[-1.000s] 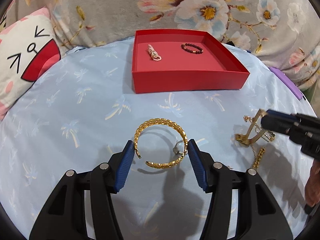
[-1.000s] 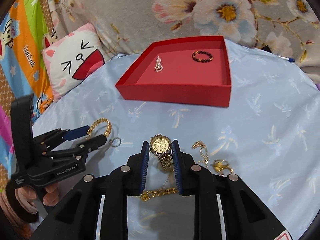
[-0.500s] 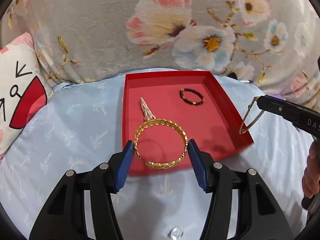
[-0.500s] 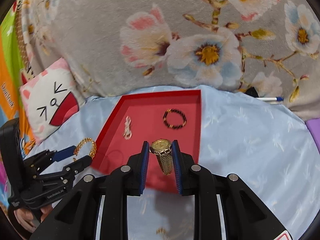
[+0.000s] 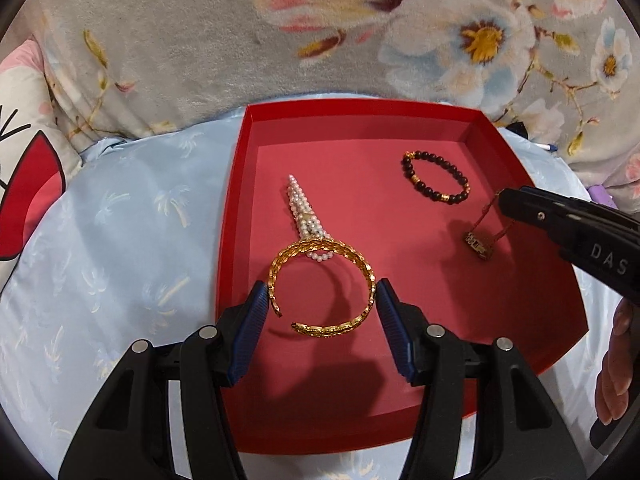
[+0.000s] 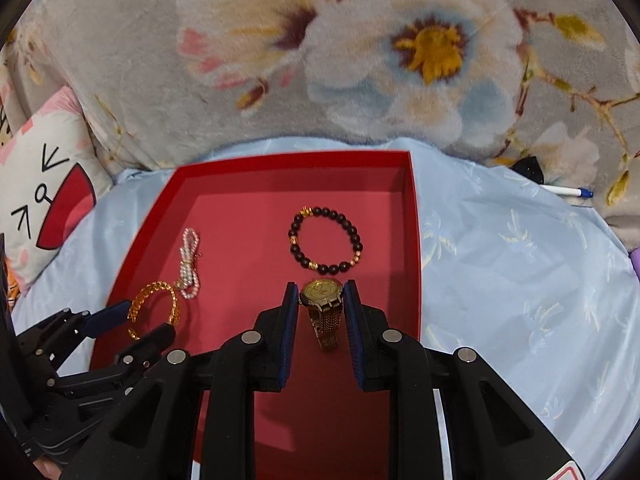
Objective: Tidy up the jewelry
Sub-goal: 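Carry the bangle and watch into the red box and open both tools, then grasp the gold ring with clover charm with the right tool while the left tool approaches the chain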
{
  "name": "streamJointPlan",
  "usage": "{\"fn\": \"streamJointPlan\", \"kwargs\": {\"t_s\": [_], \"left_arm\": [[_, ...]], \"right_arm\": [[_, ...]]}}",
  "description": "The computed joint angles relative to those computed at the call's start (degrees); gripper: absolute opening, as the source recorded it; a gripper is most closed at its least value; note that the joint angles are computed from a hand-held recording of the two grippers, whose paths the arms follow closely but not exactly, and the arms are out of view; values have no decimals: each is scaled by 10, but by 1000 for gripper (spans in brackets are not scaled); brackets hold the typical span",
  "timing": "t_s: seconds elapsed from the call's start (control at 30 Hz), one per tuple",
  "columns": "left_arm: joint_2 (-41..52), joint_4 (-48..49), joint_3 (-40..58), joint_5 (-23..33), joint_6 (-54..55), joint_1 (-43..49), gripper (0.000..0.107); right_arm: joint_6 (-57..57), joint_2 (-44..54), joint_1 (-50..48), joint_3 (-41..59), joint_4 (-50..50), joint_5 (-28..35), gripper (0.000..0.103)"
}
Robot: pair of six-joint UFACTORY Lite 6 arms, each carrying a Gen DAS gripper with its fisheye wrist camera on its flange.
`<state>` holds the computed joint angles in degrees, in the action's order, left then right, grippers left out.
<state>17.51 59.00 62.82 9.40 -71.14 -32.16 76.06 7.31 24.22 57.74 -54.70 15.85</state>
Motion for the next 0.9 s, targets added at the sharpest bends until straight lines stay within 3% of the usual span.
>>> {"fn": "streamJointPlan", "kwargs": {"t_s": [0.27, 0.4, 0.53, 0.73, 0.9], "left_arm": [[31, 54, 24, 23, -46, -16, 54], [28, 76, 19, 13, -71, -13, 57], [7, 162, 1, 11, -165, -10, 61], [-92, 209, -81, -1, -225, 2, 61], [-221, 219, -201, 12, -246, -8, 68]], "right_arm": [[1, 31, 1, 4, -9, -3, 22], [82, 24, 2, -12, -86, -6, 26], [117, -11, -3, -39, -114, -17, 28], [152, -147, 19, -145, -133, -6, 34], [150, -347, 99, -293, -90, 65, 37]]}}
